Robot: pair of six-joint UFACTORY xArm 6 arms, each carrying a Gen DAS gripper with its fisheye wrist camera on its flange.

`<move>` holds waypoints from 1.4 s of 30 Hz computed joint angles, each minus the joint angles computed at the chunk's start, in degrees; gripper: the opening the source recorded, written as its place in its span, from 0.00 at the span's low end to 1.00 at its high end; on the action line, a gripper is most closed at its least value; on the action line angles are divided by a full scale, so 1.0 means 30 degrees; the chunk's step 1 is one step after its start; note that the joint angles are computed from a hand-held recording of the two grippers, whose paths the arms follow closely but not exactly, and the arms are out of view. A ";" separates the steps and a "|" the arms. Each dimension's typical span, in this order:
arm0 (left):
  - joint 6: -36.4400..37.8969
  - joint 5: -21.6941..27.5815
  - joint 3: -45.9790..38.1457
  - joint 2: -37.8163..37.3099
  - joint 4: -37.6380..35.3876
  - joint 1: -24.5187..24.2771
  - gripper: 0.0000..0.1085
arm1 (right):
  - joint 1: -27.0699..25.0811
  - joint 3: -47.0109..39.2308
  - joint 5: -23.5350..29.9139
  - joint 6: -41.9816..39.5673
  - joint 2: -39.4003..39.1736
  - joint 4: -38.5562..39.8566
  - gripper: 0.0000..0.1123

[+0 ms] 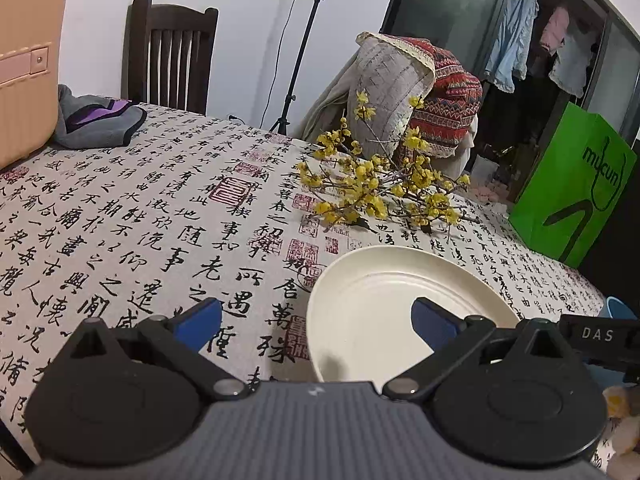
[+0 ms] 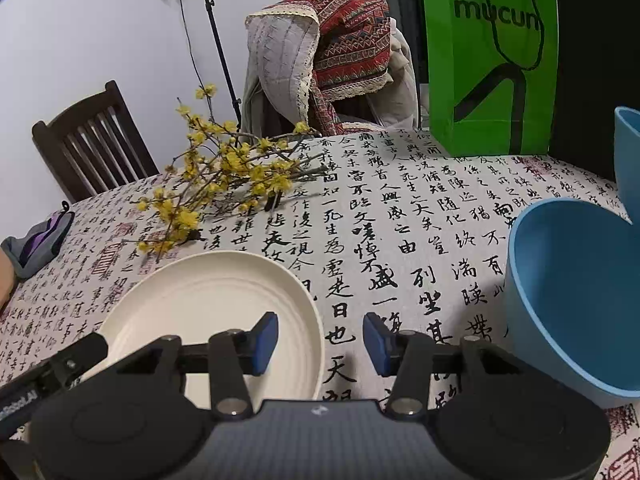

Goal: Organize plates and bowls
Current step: 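Close both grippers on the cream plate rim, then lift the held cream plate with both grippers off the table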

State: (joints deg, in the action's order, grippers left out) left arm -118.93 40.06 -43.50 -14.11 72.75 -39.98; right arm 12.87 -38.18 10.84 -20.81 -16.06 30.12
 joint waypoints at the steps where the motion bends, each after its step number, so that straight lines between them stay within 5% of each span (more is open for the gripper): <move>1: 0.0011 -0.0031 -0.0007 0.0018 0.0025 -0.0002 0.95 | 0.0057 -0.0002 -0.0016 -0.0547 0.0087 0.0693 0.40; 4: 0.0118 -0.0100 -0.0089 0.0140 0.0028 0.0031 0.95 | 0.0183 -0.0165 0.0195 -0.2725 0.0345 0.3356 0.36; 12: 0.0376 -0.0467 -0.0105 0.0331 -0.0188 0.0182 0.90 | 0.0553 -0.0138 0.0092 -0.4505 0.0231 0.5337 0.33; 29: 0.0795 -0.2531 0.0250 0.0412 -0.0879 0.1146 0.51 | 0.0568 -0.0148 -0.0010 -0.4922 0.0734 0.6362 0.16; 42: 0.1601 -0.2473 -0.0050 0.0776 -0.0959 0.0980 0.35 | 0.0465 -0.0295 0.0145 -0.4788 0.0945 0.6523 0.11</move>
State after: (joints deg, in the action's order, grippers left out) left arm -114.13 32.64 -43.65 -11.78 69.87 -37.04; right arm 14.26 -39.06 11.28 -35.17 -13.23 49.69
